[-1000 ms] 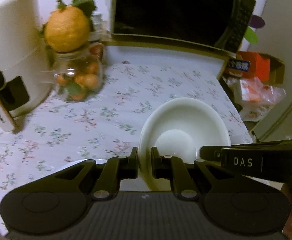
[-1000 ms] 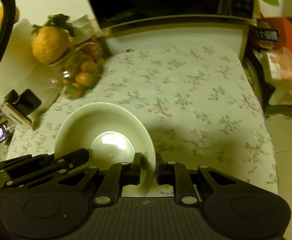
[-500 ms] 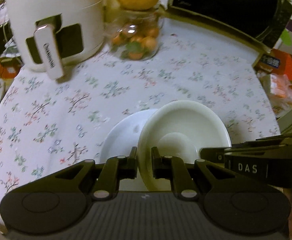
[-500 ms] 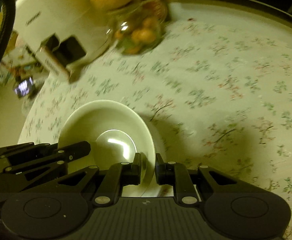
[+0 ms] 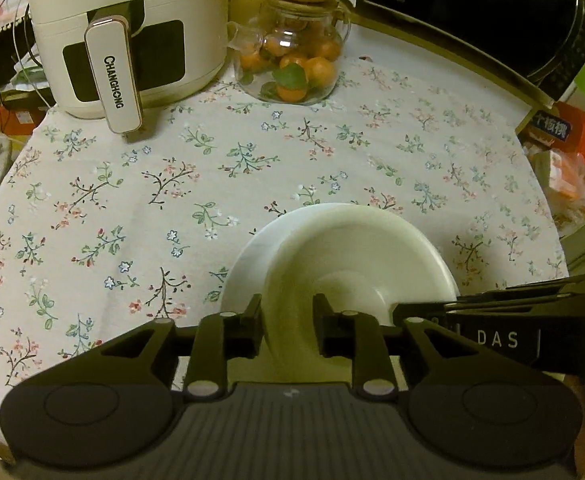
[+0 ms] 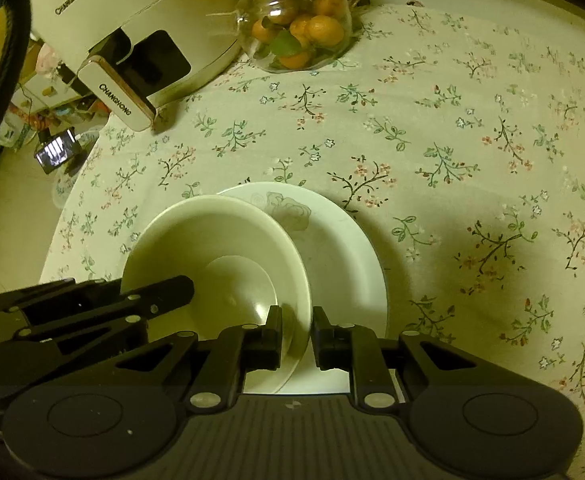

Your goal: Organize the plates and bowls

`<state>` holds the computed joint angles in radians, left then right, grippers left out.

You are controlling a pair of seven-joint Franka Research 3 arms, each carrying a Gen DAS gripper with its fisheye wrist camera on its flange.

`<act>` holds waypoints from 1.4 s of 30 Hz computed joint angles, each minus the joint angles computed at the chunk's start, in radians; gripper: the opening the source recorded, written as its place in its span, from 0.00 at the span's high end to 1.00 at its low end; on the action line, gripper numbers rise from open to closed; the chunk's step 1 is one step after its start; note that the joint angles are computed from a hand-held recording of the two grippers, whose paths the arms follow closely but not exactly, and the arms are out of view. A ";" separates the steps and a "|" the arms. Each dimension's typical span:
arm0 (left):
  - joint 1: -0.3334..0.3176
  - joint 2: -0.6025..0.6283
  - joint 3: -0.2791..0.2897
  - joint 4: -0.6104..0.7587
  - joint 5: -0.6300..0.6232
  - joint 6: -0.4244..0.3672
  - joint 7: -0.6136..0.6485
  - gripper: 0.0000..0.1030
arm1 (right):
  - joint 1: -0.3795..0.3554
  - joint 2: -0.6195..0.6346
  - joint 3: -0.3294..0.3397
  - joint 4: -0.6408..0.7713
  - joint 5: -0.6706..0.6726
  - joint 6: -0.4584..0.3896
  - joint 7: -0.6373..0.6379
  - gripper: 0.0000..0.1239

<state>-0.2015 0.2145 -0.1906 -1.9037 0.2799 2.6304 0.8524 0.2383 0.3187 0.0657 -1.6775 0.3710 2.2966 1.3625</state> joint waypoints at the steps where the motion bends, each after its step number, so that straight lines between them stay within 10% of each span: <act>1: -0.002 0.000 0.002 -0.001 0.005 0.002 -0.006 0.75 | 0.000 0.001 0.000 0.001 0.000 0.002 0.001 0.86; 10: -0.013 -0.007 0.016 -0.007 0.070 0.016 -0.056 0.71 | -0.007 -0.017 0.001 -0.020 0.015 0.042 -0.010 0.83; 16: -0.031 -0.050 0.031 -0.037 0.178 0.021 -0.140 0.39 | -0.014 -0.075 0.003 -0.079 0.034 0.093 -0.057 0.73; 30: -0.015 -0.310 -0.033 -0.252 0.424 -0.002 -0.359 0.12 | 0.024 -0.387 0.003 -0.475 0.185 0.364 -0.131 0.62; 42: -0.007 -0.537 -0.108 -0.378 0.400 -0.074 -0.380 0.00 | 0.067 -0.718 -0.003 -0.722 0.103 0.416 -0.005 0.29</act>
